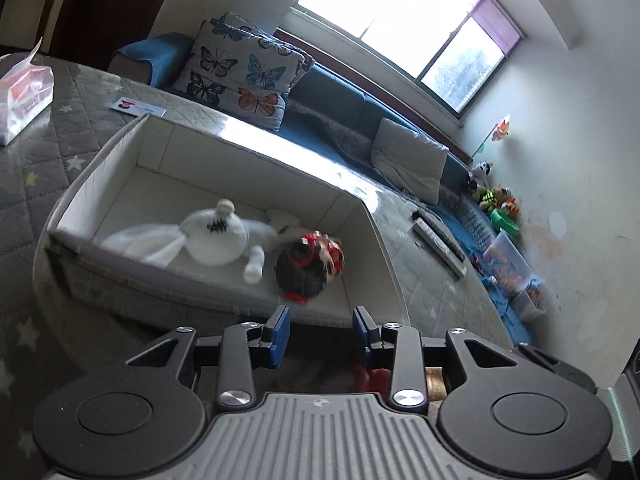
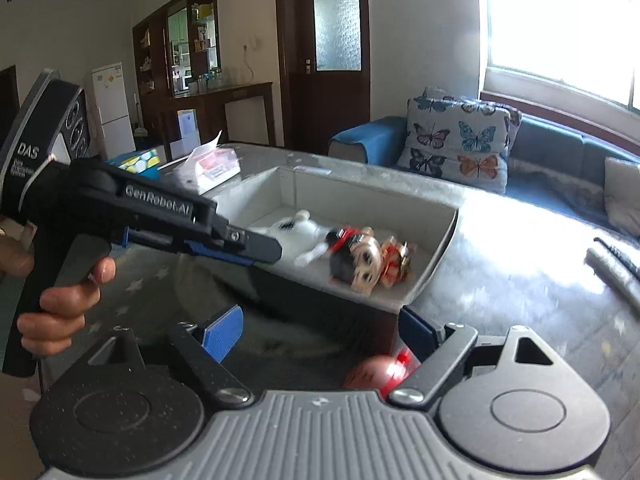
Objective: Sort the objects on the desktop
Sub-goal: 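Lower the doll into the box and open both tools, then close the left tool on the green alien toy while the right tool grips it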
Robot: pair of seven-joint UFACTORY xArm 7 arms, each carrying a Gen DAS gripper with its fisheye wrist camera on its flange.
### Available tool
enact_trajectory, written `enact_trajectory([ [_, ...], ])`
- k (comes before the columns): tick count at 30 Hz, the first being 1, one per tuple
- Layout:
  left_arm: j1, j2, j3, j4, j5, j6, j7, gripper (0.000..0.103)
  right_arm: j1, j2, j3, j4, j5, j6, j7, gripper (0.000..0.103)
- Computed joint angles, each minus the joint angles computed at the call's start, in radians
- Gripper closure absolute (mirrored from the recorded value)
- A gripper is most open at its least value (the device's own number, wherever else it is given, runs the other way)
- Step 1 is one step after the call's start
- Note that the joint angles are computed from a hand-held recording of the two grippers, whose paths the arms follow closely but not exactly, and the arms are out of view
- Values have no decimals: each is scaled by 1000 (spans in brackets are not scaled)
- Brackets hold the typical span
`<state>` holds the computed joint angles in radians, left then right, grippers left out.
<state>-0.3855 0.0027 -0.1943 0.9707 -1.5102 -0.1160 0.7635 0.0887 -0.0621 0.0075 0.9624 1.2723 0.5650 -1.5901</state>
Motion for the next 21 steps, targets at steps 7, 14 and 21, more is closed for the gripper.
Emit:
enact_trajectory([
  [7,-80,-66,10,-103,17,18,-10,67,2,-97,-29,-152,6,30,-18,16],
  [14,-103,-104,4,-185,124,75,-149,67,6,-123,-51,-222,-6,44,9,17],
  [21,-129,-107,19,-190,30,94,-82,66,11,-105,-48,-227,6,55,22,21],
])
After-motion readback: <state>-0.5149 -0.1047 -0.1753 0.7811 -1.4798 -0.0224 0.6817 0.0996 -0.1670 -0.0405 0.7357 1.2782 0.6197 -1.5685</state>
